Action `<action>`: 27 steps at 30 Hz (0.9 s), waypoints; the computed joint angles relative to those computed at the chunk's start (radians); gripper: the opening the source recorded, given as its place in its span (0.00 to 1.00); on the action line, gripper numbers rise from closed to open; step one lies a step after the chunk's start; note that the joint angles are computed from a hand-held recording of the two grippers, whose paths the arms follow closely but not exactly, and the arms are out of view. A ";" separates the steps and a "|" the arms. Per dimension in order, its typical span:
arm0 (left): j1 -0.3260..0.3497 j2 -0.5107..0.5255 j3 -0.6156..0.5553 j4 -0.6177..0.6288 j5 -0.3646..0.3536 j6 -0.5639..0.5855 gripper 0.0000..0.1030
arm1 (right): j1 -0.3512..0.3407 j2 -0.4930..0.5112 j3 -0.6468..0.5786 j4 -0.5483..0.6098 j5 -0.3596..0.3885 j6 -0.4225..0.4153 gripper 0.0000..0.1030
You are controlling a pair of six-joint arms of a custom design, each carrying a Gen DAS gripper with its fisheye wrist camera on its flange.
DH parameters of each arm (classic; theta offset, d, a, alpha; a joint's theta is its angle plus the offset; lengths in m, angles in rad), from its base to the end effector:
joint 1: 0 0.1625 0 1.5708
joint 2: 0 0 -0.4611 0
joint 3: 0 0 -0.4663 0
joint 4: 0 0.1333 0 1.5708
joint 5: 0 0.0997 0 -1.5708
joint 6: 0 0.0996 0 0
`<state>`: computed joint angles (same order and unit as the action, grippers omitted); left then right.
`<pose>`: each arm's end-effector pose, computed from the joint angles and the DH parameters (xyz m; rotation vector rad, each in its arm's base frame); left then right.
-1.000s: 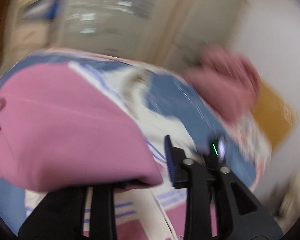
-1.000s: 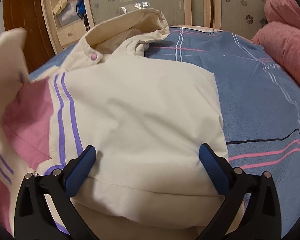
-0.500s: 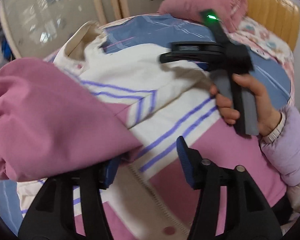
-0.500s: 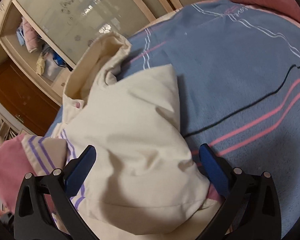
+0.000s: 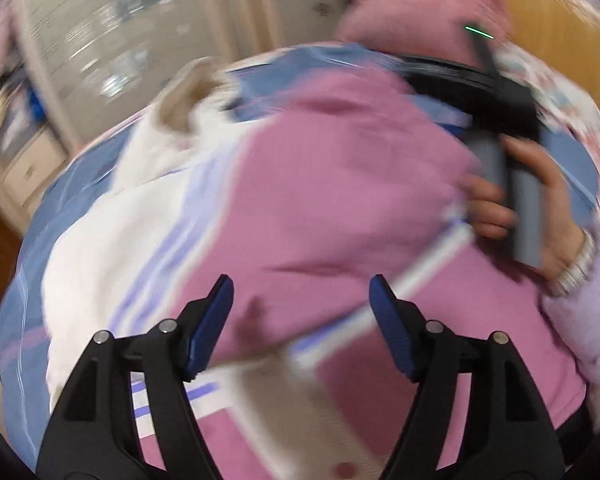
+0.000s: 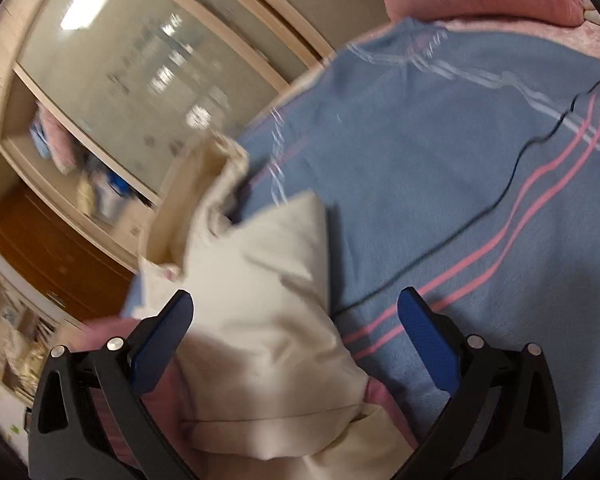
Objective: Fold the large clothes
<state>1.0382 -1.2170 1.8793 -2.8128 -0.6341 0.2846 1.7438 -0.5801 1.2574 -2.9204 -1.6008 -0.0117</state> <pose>-0.1426 -0.6625 0.3135 0.5606 2.1170 -0.7764 0.2814 -0.8533 0.1072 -0.2560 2.9310 -1.0282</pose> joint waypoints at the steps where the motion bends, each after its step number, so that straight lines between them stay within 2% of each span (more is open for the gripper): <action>1: 0.018 -0.018 -0.009 0.006 0.001 -0.050 0.70 | -0.001 -0.011 0.006 0.012 0.036 -0.014 0.99; 3: 0.045 -0.035 -0.032 0.031 0.022 -0.138 0.70 | 0.003 -0.023 -0.001 0.081 0.075 -0.060 0.99; 4: 0.063 -0.036 -0.053 0.068 0.060 -0.197 0.70 | 0.013 -0.028 -0.001 0.120 0.077 -0.109 0.99; 6: 0.100 -0.016 -0.111 0.217 0.163 -0.341 0.72 | 0.039 -0.031 0.006 0.129 0.011 -0.181 0.99; 7: 0.120 -0.012 -0.133 0.270 0.181 -0.397 0.72 | 0.059 -0.028 0.018 0.090 -0.058 -0.227 0.99; 9: 0.159 -0.014 -0.164 0.307 0.136 -0.456 0.73 | 0.077 -0.023 0.026 0.072 -0.110 -0.285 0.99; 11: 0.186 -0.010 -0.179 0.273 0.117 -0.471 0.73 | 0.083 -0.017 0.010 0.125 -0.121 -0.323 0.99; 13: 0.190 -0.004 -0.187 0.263 0.132 -0.492 0.73 | 0.079 -0.019 0.003 0.181 -0.110 -0.332 0.99; 17: 0.193 0.006 -0.203 0.266 0.154 -0.578 0.72 | 0.066 -0.048 0.024 0.283 0.005 -0.376 0.99; 19: 0.192 0.013 -0.203 0.254 0.162 -0.591 0.72 | 0.070 -0.047 0.014 0.362 0.020 -0.410 0.99; 20: 0.189 0.018 -0.202 0.240 0.172 -0.579 0.72 | 0.076 -0.041 0.000 0.423 0.002 -0.426 0.98; 21: 0.185 0.017 -0.193 0.218 0.178 -0.557 0.72 | 0.079 -0.036 -0.007 0.456 -0.005 -0.433 0.91; 22: 0.183 0.017 -0.189 0.207 0.177 -0.546 0.72 | 0.078 -0.032 -0.013 0.494 0.021 -0.440 0.84; 23: 0.182 0.011 -0.180 0.195 0.172 -0.539 0.72 | 0.078 -0.035 -0.005 0.491 0.041 -0.439 0.71; 24: 0.180 0.004 -0.174 0.192 0.165 -0.541 0.72 | 0.077 -0.038 0.006 0.467 0.067 -0.443 0.50; 26: 0.174 -0.024 -0.152 0.185 0.150 -0.558 0.73 | 0.081 -0.033 0.007 0.428 0.086 -0.436 0.23; 27: 0.169 -0.039 -0.139 0.169 0.142 -0.561 0.73 | 0.083 -0.028 0.007 0.385 0.091 -0.429 0.21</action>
